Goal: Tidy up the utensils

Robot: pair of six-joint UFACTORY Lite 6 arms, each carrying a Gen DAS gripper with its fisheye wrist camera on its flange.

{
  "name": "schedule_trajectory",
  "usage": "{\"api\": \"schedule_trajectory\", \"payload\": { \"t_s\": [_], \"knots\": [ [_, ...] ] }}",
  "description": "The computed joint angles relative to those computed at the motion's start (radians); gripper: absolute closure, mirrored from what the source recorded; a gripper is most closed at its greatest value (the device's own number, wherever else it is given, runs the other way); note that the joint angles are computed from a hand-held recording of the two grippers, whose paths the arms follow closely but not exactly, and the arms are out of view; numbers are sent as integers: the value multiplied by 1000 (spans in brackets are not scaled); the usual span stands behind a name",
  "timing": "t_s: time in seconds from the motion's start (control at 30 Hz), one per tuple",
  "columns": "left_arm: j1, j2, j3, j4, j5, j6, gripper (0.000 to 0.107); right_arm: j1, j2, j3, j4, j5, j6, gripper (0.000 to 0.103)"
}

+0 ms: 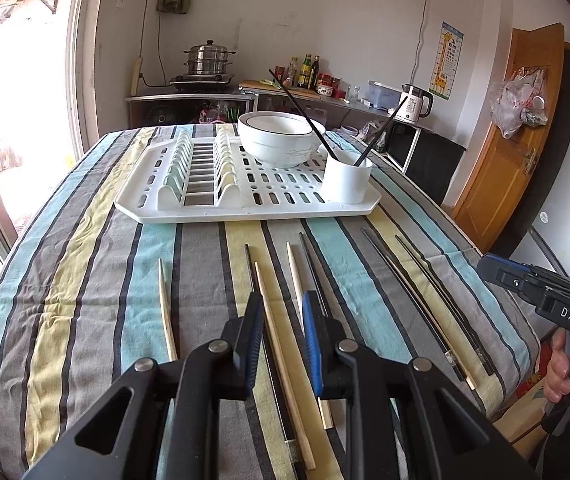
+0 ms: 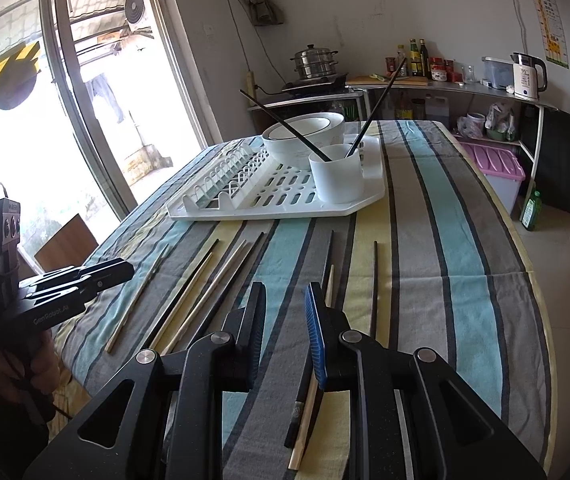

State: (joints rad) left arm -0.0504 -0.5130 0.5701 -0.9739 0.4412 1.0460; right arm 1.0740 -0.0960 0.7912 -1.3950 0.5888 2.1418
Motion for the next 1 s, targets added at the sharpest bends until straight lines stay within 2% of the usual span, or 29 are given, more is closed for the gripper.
{"api": "schedule_trajectory", "payload": {
  "t_s": [0.17,0.3,0.43,0.67,0.83,1.0],
  "knots": [
    [-52,129,72,109,-85,-109,86,-71,63,43,0,-62,-34,82],
    [-78,272,170,185,-114,-188,86,-135,133,101,28,-116,-99,82],
    [-95,436,299,263,-103,-269,86,-212,210,177,101,-175,-220,82],
    [-121,633,470,400,-82,-418,86,-319,378,352,374,-240,-570,82],
    [-124,687,518,438,-58,-466,86,-363,485,464,576,-245,-804,82],
    [-123,724,547,470,-51,-510,86,-380,552,528,678,-227,-916,82]
  ]
}}
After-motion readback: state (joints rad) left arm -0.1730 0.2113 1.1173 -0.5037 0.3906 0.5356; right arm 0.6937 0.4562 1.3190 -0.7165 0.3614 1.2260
